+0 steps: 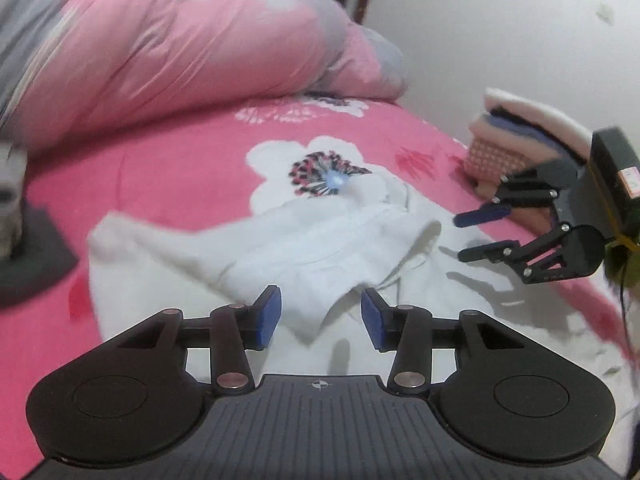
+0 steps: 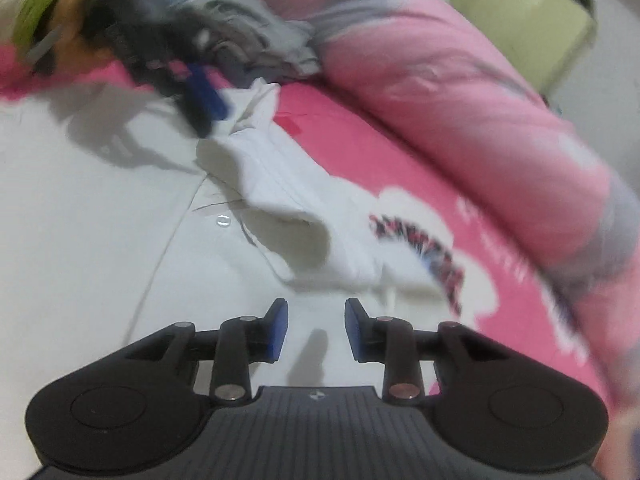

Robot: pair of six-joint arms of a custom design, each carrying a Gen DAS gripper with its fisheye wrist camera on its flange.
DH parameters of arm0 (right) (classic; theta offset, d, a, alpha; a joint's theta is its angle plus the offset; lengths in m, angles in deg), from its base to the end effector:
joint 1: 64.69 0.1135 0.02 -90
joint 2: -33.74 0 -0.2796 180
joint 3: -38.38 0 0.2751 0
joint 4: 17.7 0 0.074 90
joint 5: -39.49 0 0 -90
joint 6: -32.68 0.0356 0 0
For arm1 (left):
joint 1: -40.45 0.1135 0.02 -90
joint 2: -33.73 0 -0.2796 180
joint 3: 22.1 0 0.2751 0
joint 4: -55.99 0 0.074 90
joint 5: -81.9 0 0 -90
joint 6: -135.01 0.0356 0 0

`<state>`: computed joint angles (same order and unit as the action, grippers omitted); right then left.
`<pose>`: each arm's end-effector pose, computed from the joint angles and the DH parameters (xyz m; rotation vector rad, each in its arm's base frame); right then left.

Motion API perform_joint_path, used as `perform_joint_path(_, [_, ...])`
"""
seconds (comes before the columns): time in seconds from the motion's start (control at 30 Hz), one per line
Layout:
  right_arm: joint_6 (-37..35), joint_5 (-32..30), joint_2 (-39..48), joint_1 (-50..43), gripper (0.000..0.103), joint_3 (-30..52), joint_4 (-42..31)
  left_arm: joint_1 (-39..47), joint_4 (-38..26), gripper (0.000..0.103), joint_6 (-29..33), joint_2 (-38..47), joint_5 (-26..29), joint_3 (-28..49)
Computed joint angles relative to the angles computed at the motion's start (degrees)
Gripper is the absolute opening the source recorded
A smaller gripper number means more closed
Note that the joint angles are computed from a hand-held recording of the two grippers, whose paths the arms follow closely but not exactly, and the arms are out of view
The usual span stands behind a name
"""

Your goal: Fold clothes

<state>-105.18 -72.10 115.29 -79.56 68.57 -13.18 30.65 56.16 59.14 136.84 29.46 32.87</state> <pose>0.2198 -0.0448 0.0971 -0.8235 2.1671 -0.0995 0.3268 -0.0785 0.1050 0.7669 2.1769 -0.7444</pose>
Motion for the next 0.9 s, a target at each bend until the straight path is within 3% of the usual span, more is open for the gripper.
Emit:
perform_joint_path(0.17, [26.25, -13.2, 4.31, -7.76, 0.035, 11.18, -10.57, -0.14, 3.79, 0.044, -9.06, 2.12, -1.66, 2.22])
perform_joint_path(0.23, [35.84, -17.31, 8.89, -9.49, 0.035, 15.69, -12.03, -1.94, 6.06, 0.044, -9.58, 2.67, -6.54, 2.31])
perform_joint_path(0.33, [46.52, -18.93, 18.57, -8.75, 0.035, 23.46, -13.7, -5.12, 8.5, 0.044, -8.57, 4.56, -12.83, 3.33])
perform_joint_path(0.4, [51.3, -16.47, 23.98, -7.06, 0.036, 28.07, -15.1, -7.18, 9.7, 0.044, -6.67, 5.96, -16.61, 3.88])
perform_joint_path(0.5, [54.73, -14.59, 29.37, -5.22, 0.036, 31.6, -15.01, -10.01, 11.9, 0.044, -3.84, 8.68, -23.4, 4.67])
perform_joint_path(0.57, [55.25, -14.98, 30.75, -4.51, 0.022, 30.72, -10.87, -11.12, 12.75, 0.044, -2.58, 10.75, -27.13, 5.79])
perform_joint_path(0.6, [55.58, -14.15, 31.17, -4.01, 0.008, 30.31, -8.78, -11.06, 13.32, 0.045, -2.65, 11.72, -27.63, 6.45])
perform_joint_path(0.63, [55.93, -13.15, 31.55, -3.52, 0.005, 29.95, -6.78, -11.0, 13.86, 0.045, -2.73, 12.7, -28.12, 7.13])
perform_joint_path(0.9, [59.41, -8.24, 36.62, -1.72, 0.003, 28.85, 9.12, -9.04, 14.37, 0.045, -6.13, 17.37, -28.03, 12.65])
